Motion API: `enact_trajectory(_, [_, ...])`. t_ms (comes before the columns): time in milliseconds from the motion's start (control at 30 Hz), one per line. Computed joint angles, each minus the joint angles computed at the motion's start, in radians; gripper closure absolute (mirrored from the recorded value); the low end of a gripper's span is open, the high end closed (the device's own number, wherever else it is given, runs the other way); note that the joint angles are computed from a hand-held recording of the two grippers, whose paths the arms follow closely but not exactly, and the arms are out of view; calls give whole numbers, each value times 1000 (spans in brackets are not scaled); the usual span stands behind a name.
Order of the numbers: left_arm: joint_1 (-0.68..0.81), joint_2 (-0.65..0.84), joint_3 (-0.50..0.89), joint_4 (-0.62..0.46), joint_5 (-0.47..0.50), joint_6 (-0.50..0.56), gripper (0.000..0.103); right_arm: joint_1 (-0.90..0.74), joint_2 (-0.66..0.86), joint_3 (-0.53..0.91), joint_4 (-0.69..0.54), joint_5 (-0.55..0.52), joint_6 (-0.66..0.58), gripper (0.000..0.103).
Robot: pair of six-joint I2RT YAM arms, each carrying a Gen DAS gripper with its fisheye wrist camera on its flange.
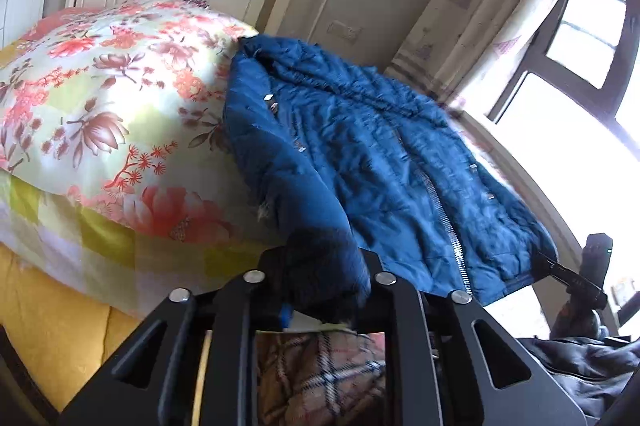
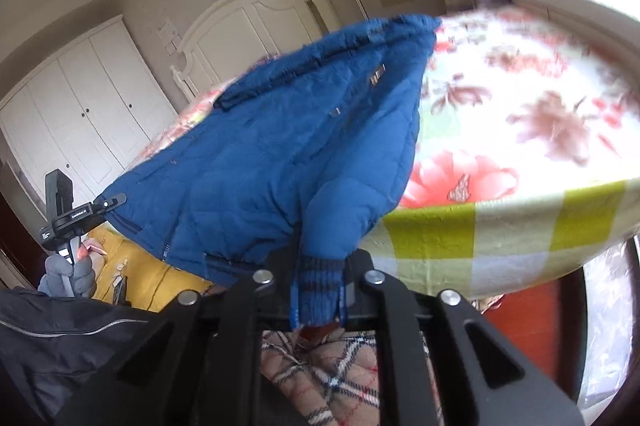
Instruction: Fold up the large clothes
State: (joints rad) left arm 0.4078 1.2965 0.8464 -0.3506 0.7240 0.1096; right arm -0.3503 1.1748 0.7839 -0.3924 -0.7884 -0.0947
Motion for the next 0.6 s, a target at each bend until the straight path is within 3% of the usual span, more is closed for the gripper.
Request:
enact_trajectory(100, [91, -117, 1, -150, 131, 84, 87, -113, -86, 47, -190, -131, -144, 93])
enact_trajectory(200, [210, -233, 45, -429, 311, 266, 87, -279, -141, 169, -589, -264, -504, 93])
enact_trajectory(233, [247, -251, 69, -534, 359, 352, 87, -354, -139, 229, -777, -299, -691, 93])
enact_trajectory(267, [292, -254, 101, -665, 404, 467, 87, -394, -135, 262, -886, -314, -799, 93])
enact_trajectory(300, [313, -245, 121, -730, 421, 524, 87, -435, -130, 295, -991, -327, -904, 93])
enact_trajectory(333, [333, -229, 139, -783, 439, 565, 87, -484, -120, 325, -1083, -342, -1004, 93])
enact_trajectory(367, [342, -215, 147, -796, 454, 567, 87, -504, -119, 336, -1096, -361, -1013, 93])
enact_trajectory(400, [347, -170, 160, -792, 496, 549, 87, -508, -119, 340, -1066, -390, -970, 93])
enact_trajectory(467, [319, -135, 171, -688, 526, 419, 87, -431, -138, 319, -810, -422, -666, 93])
enact_trajectory(500, [283, -122, 180, -568, 530, 284, 87, -380, -146, 309, -664, -408, -503, 93])
enact_trajectory(533, [236, -108, 190, -420, 521, 132, 87, -288, -139, 302, -441, -350, -278, 93])
enact_trajectory(600, [136, -38, 250, -186, 455, -103, 87, -143, -45, 366, -235, -227, -79, 93])
